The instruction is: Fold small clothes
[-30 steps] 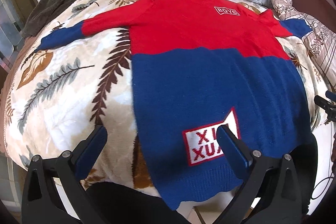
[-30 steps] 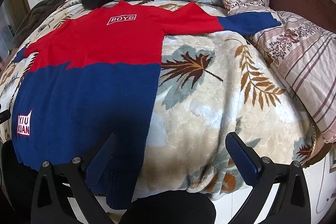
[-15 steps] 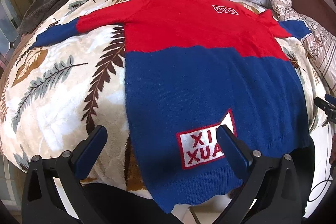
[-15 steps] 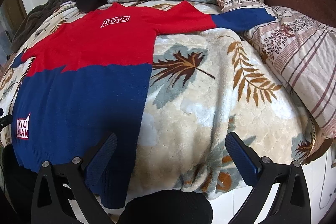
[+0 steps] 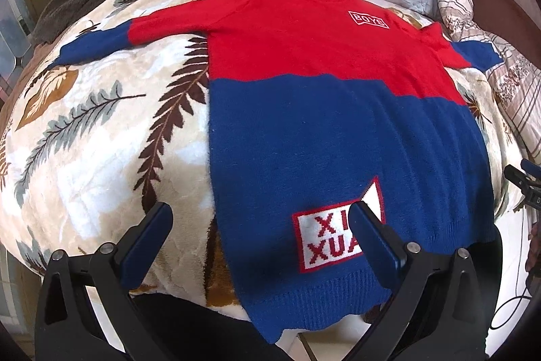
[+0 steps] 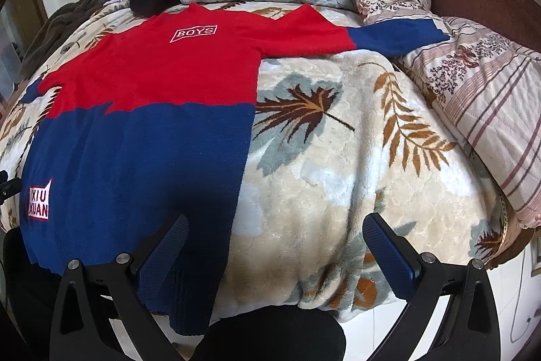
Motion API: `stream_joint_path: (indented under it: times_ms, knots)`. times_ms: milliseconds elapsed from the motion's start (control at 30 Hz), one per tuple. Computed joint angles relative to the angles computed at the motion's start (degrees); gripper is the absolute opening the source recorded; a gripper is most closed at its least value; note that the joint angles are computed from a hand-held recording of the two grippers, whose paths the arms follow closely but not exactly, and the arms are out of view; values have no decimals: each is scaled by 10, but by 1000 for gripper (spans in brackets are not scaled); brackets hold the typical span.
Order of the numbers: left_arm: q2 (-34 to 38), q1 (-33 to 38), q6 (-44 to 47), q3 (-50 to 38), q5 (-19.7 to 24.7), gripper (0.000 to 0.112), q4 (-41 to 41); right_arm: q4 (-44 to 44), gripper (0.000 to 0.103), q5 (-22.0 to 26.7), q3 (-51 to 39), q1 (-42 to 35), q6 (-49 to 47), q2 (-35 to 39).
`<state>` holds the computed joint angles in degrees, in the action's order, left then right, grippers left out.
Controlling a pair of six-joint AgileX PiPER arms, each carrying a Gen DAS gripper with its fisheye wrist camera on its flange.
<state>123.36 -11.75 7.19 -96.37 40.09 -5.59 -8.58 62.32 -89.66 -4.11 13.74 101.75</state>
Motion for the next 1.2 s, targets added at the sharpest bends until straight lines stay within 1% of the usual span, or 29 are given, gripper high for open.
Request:
stream_joint_path:
  times_ms: [100,200,333,433,600,633,667,700,733,767,800,833,867,900,967,1033,1133,1200]
  knots:
    - [0,9,4,-2,4,103,-11,8,102,-1,1,-4,-4,-4]
    - [7,22,0,-19,18,103,-15,42,101,-6,6,-19,-24,-9]
    - [13,42,-27,-35,30,103,1,98,95,-12,20,-45,-54,-10]
    - [28,56,-42,-49,54,103,3,151,90,-11,34,-60,-81,-4]
    - [40,57,-7,-35,78,103,-43,231,83,-10,56,-57,-130,14]
    - [42,56,3,-34,84,99,-55,238,79,-10,57,-51,-135,17]
    - [45,52,14,-32,91,87,-70,224,71,-19,63,-37,-133,15]
    - [45,45,7,-32,93,85,-63,210,61,-26,65,-27,-134,12]
    - [38,33,-10,-21,78,77,-33,200,31,-34,68,-17,-144,6]
    - [35,29,-8,-19,75,56,-27,200,18,-33,67,-17,-152,4]
    - [31,30,10,-23,85,39,-41,214,14,-32,65,-22,-169,0]
    - [33,39,35,-39,114,6,-75,228,14,-27,61,-28,-183,-2]
    - [34,48,49,-52,138,6,-101,221,14,-28,57,-28,-184,-13]
    - [28,55,54,-53,144,6,-116,222,13,-29,54,-31,-189,-23]
    - [24,57,55,-53,148,6,-112,244,11,-28,46,-55,-210,-42]
    - [29,56,53,-47,146,6,-104,247,9,-20,42,-68,-212,-44]
    - [40,49,36,-46,138,7,-86,237,8,-9,60,-72,-202,-24]
    - [38,50,37,-54,150,7,-85,226,8,-10,80,-69,-195,-10]
